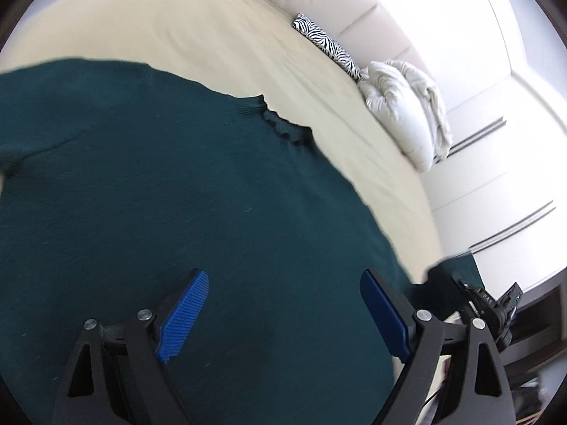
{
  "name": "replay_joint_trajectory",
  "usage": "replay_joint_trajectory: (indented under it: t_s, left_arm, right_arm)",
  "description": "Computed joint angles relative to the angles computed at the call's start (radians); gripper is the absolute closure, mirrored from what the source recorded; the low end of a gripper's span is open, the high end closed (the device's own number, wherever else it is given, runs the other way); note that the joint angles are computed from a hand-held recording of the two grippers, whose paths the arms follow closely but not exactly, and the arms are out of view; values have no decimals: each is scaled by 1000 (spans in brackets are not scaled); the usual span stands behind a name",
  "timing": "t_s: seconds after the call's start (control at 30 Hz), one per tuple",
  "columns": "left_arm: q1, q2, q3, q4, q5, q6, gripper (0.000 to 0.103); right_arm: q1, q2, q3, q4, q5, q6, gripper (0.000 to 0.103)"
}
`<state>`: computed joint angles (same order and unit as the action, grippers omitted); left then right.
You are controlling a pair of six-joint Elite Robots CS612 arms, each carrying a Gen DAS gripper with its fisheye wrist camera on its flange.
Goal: Fold small clothes
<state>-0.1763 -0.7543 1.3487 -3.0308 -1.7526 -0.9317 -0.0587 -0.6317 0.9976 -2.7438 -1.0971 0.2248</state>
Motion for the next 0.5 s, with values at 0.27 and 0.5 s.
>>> replay_joint_trajectory:
  t_s: [0.27, 0.5]
  left_arm:
    - [24, 44, -36, -64, -113, -71, 11]
    - [29, 88, -78, -72, -199, -127, 5]
  right_arm:
    - [143, 56, -100, 275, 66, -372, 95]
    - [151, 47, -38, 362, 84, -499, 75]
